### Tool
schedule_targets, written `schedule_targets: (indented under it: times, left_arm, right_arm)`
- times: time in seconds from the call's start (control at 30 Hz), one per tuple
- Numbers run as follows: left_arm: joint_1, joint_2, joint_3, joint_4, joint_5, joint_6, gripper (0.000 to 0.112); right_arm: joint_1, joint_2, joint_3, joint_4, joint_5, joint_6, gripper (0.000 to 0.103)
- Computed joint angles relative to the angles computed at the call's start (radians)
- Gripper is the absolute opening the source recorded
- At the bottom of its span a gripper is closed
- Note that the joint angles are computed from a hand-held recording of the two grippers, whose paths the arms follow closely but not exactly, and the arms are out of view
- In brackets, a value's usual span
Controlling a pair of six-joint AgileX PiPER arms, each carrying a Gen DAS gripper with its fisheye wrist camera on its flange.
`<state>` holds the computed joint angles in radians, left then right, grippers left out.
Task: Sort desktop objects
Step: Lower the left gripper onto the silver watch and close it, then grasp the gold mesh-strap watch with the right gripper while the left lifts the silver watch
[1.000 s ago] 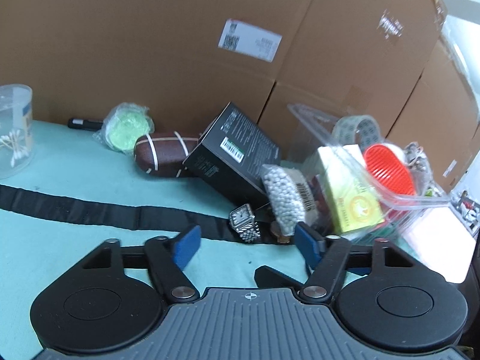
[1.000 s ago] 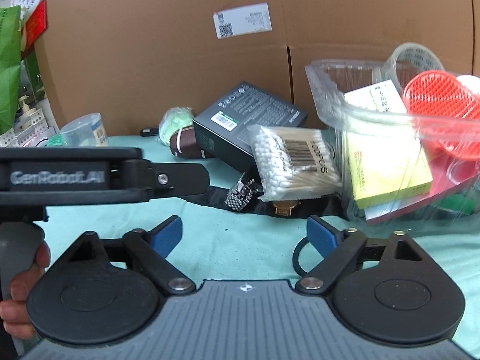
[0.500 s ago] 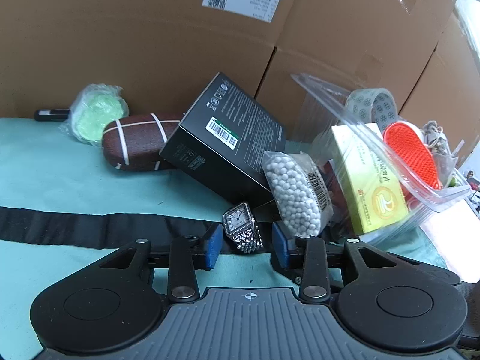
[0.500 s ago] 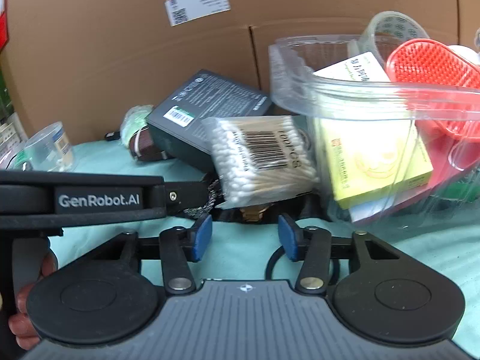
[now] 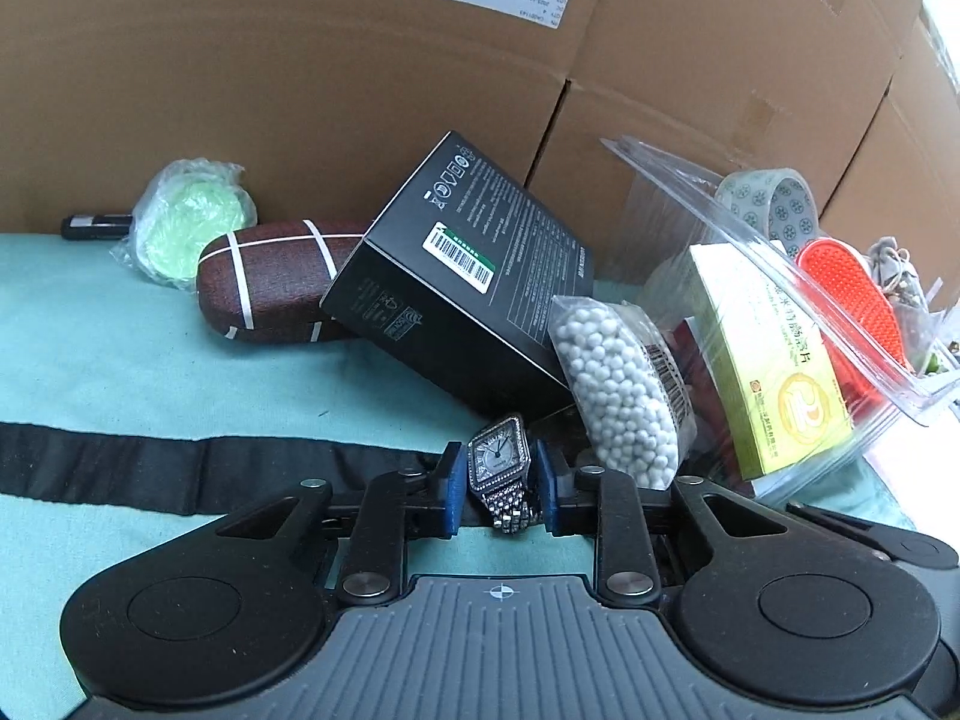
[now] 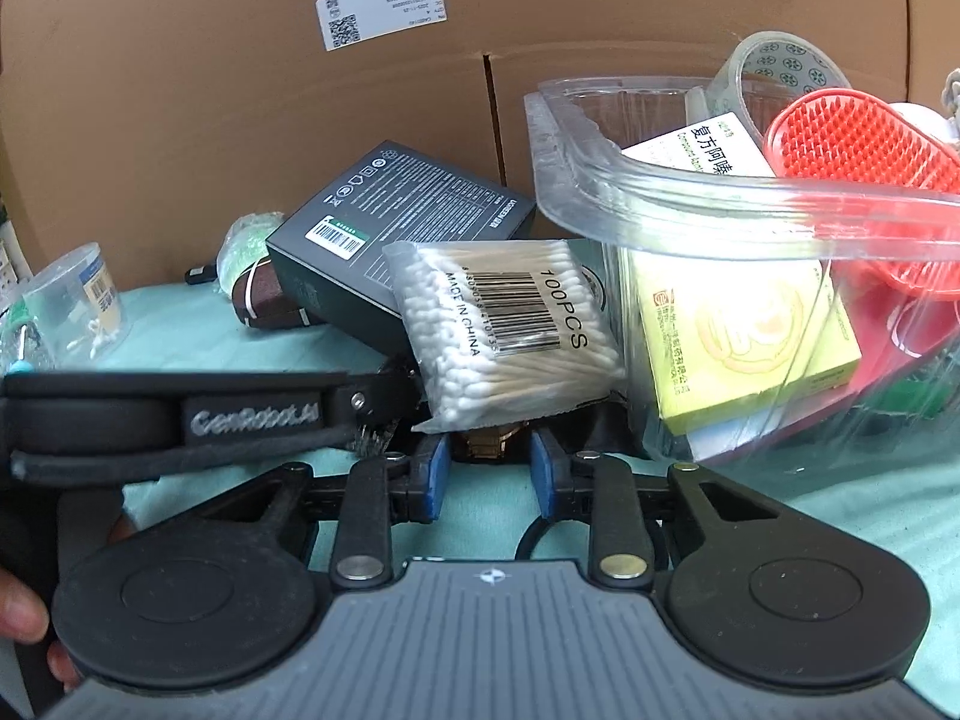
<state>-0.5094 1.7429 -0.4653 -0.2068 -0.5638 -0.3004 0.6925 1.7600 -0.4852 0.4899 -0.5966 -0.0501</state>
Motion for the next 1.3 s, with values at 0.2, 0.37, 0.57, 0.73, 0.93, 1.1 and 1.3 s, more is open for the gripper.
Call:
schedule_targets:
  times: [0.2,0.37,0.57,0.73,0.93,1.1,1.3]
  left_arm:
    - [0.013,-0.025,0.023,0.026,0.009,-0.041,0.021]
    - [-0.023,-0.098,0.118,-0.027,-0.013,-0.035,0.018]
    - [-0.153,-0.206,0.276,-0.199,-0.076,0.002,0.016]
    - [-0.326,-0.277,0.355,-0.404,-0.111,0.048,0.016]
    - [-0.419,-0.263,0.350,-0.526,-0.144,0.096,0.035]
    - [-0.363,-0.234,0.332,-0.440,-0.141,0.049,0.041]
    - [-0.319,-0.192,0.301,-0.387,-0.143,0.084,0.022]
  right_arm:
    - [0.023,0.014,-0.043,0.087,0.029,-0.115,0.028]
    - [0.038,-0.052,0.022,0.045,0.058,-0.080,0.028]
    - [0.024,-0.193,0.158,-0.192,0.121,0.156,0.001]
    - [0.112,-0.288,0.253,-0.072,0.110,0.085,0.001]
    - [0.111,-0.262,0.229,-0.015,0.067,0.028,0.009]
    - [0.063,-0.200,0.169,-0.051,0.049,0.049,0.020]
    - [0.026,-0.141,0.101,-0.099,0.036,0.069,0.032]
